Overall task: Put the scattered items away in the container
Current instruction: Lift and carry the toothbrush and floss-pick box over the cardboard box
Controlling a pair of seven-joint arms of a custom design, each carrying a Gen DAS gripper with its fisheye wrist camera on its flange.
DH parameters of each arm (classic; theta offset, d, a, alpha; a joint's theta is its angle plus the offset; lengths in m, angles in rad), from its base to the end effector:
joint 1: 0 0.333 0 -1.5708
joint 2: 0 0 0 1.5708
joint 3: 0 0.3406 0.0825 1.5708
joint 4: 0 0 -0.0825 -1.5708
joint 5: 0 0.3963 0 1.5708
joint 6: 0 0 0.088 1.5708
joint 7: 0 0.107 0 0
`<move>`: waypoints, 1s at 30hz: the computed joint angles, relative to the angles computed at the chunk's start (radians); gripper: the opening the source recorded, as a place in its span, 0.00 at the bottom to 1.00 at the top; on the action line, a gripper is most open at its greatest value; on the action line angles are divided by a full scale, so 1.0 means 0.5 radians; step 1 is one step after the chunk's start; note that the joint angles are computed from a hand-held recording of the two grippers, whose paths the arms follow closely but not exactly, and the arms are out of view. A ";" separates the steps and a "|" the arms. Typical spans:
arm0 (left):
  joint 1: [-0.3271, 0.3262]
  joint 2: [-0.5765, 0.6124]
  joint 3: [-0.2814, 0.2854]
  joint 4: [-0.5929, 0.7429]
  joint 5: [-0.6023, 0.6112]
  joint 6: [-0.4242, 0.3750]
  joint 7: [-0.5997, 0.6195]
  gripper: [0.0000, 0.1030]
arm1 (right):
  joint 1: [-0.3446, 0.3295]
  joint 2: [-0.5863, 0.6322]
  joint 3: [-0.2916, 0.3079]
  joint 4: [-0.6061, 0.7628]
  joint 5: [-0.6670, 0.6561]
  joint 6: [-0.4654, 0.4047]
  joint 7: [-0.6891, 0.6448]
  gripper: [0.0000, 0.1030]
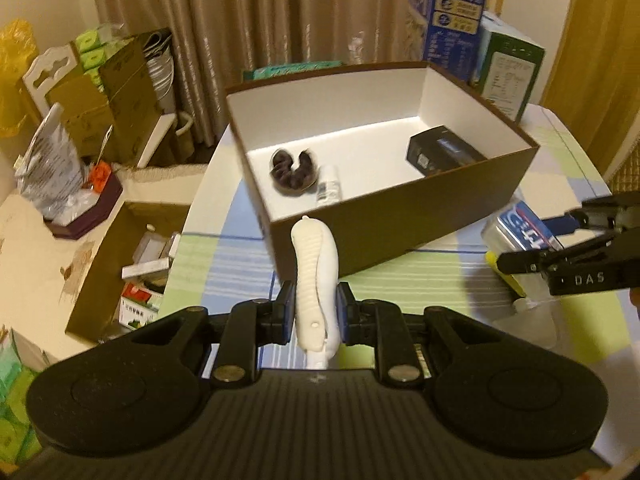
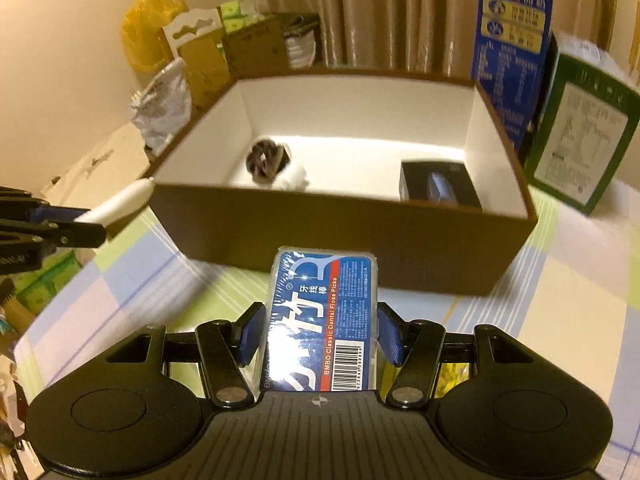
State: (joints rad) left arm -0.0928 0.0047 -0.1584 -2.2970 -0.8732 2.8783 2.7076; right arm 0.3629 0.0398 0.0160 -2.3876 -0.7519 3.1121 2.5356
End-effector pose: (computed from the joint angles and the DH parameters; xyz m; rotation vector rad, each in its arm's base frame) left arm 0.5463 -0.0949 0.4132 -1.2459 2.3671 -0.8407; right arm 0.4770 0.2522 0.3825 -1.9040 1.6242 -0.4461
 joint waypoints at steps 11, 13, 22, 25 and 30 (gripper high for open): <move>-0.030 -0.017 0.015 0.104 -0.240 -0.087 0.216 0.17 | -0.041 0.005 0.019 0.053 0.212 0.050 -0.239 0.54; -0.033 0.011 0.003 0.157 -0.278 -0.088 0.269 0.17 | -0.029 0.026 0.000 0.090 0.260 0.054 -0.305 0.54; 0.001 0.240 -0.126 0.488 -0.235 -0.066 0.244 0.17 | -0.044 0.162 0.009 0.293 0.727 0.061 -0.806 0.54; 0.028 0.335 -0.188 0.601 -0.150 -0.043 0.176 0.17 | -0.051 0.230 0.016 0.385 0.879 0.037 -0.965 0.54; 0.063 0.515 -0.275 0.796 0.072 -0.028 -0.007 0.17 | -0.049 0.384 0.003 0.584 1.088 -0.032 -1.196 0.54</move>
